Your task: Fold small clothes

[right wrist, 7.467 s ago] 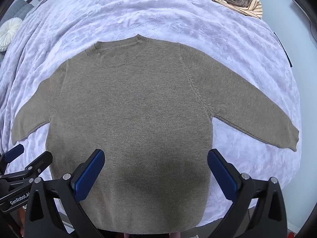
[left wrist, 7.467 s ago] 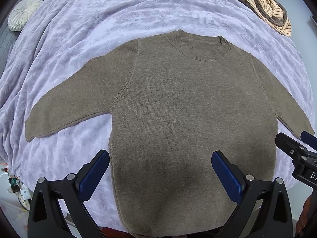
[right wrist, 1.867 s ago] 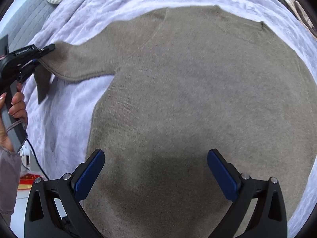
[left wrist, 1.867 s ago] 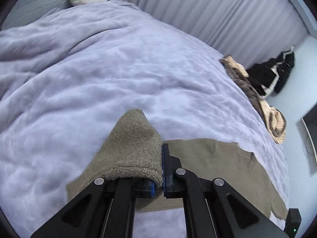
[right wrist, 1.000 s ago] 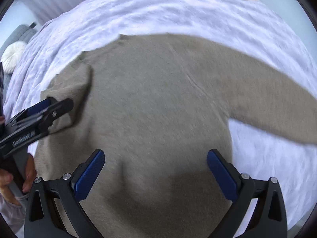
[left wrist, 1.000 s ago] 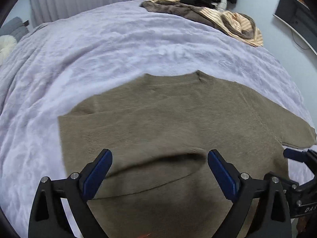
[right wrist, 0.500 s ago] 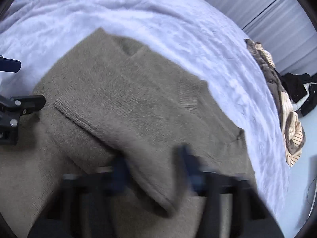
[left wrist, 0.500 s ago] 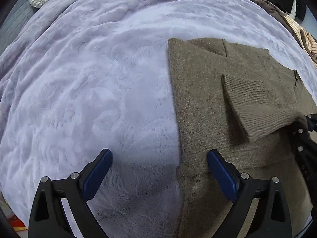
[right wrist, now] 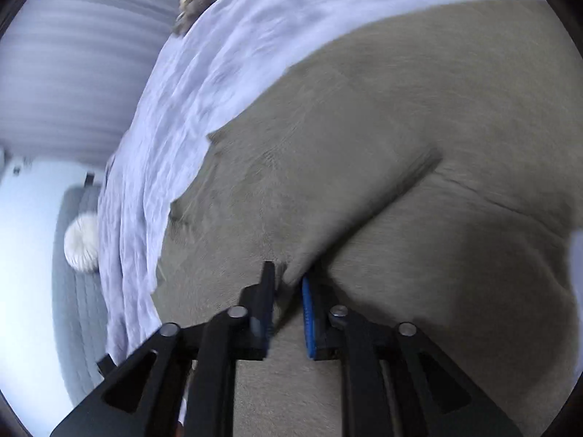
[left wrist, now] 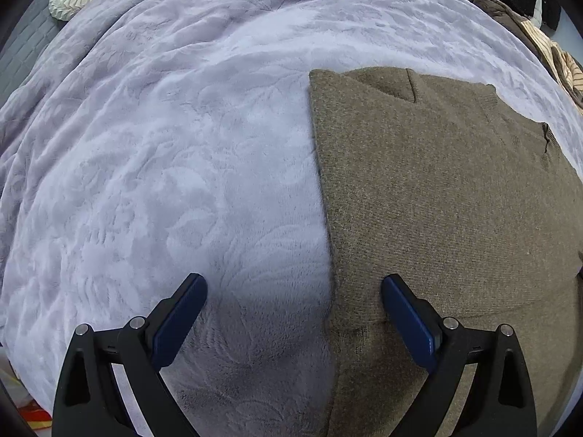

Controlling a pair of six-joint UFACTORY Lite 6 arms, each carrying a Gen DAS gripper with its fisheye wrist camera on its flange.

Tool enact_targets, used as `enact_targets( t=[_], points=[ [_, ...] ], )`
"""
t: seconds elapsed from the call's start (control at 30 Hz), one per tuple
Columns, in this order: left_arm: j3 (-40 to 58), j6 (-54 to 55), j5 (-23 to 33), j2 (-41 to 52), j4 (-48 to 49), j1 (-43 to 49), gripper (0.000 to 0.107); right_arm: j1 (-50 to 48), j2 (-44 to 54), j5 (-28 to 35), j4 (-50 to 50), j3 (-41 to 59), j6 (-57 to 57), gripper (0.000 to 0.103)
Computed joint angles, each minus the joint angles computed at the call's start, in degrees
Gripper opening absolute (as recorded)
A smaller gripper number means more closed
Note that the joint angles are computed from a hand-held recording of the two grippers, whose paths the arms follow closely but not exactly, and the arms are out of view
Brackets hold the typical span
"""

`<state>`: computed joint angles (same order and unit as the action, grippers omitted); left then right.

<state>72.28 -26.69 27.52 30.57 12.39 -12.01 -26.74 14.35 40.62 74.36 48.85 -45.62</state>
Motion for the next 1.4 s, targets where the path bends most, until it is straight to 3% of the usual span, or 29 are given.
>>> enact_targets(
  t=[0.13,0.27,0.37,0.5,0.57,0.63,0.7,0.8,0.9,1.0,1.07,1.13,1.23,1.27,1.3,1.4],
  points=[
    [1.57,0.32,2.14,-0.28,0.11,0.27,0.098,-2.82,-3.06,1.85,-3.79,-0.85,2.61,0.031],
    [3.05,-1.13,5.30,-2.32,1.37,-0.53,0.098,-2.69,4.33,2.34,-4.69,6.93,2.66,0.035],
    [5.23,2.03,6.61,-2.82,-1.27,-0.51,0.098,-1.62,5.60,2.74,-4.40,8.94,3.38,0.007],
    [9.44,10.63,7.51,0.52,-7.72,-0.31,0.097,-0.57,0.12,-3.58,-14.87,4.81,11.02,0.007],
    [10.63,16.10,7.58,1.68,-13.90,0.94,0.097,-2.64,-0.99,-1.91,-13.86,2.56,8.97,0.008],
    [13.68,23.16,8.53,4.64,-21.75,3.10,0.097,-4.93,-2.10,3.33,-10.90,0.26,3.59,0.019],
    [18.40,26.76,10.01,8.83,-25.11,4.19,0.097,-4.20,-3.75,6.28,-8.15,-2.10,-0.19,0.057],
    [27.43,29.03,12.83,15.36,-26.88,4.95,0.097,3.81,-3.76,10.55,-0.21,-5.08,-4.45,0.060],
    [36.54,32.23,17.13,21.44,-30.58,6.57,0.078,16.11,-0.63,11.04,9.92,-6.07,-7.73,0.059],
    [43.53,33.81,20.88,26.61,-32.12,8.15,0.078,31.43,7.15,10.32,22.88,-2.32,-11.66,0.059],
    [44.97,34.83,21.30,27.62,-31.90,8.33,0.064,37.54,11.42,9.75,29.32,0.64,-13.36,0.059],
    [45.11,37.15,21.21,27.33,-32.19,8.27,0.026,42.93,16.56,8.06,34.92,5.31,-13.63,0.059],
    [45.66,39.12,21.62,26.68,-32.35,8.49,0.010,46.08,19.97,4.35,39.44,9.95,-15.12,0.046],
    [46.21,39.80,22.12,26.59,-32.64,8.69,0.010,46.42,21.51,3.54,39.08,12.08,-14.36,0.021],
    [45.95,40.78,22.25,25.94,-33.31,8.99,0.010,46.67,23.16,3.52,38.09,14.19,-12.42,0.006],
    [44.73,43.70,21.52,24.97,-34.18,9.83,0.010,46.61,22.45,4.01,39.07,14.60,-12.71,0.006]
  ],
)
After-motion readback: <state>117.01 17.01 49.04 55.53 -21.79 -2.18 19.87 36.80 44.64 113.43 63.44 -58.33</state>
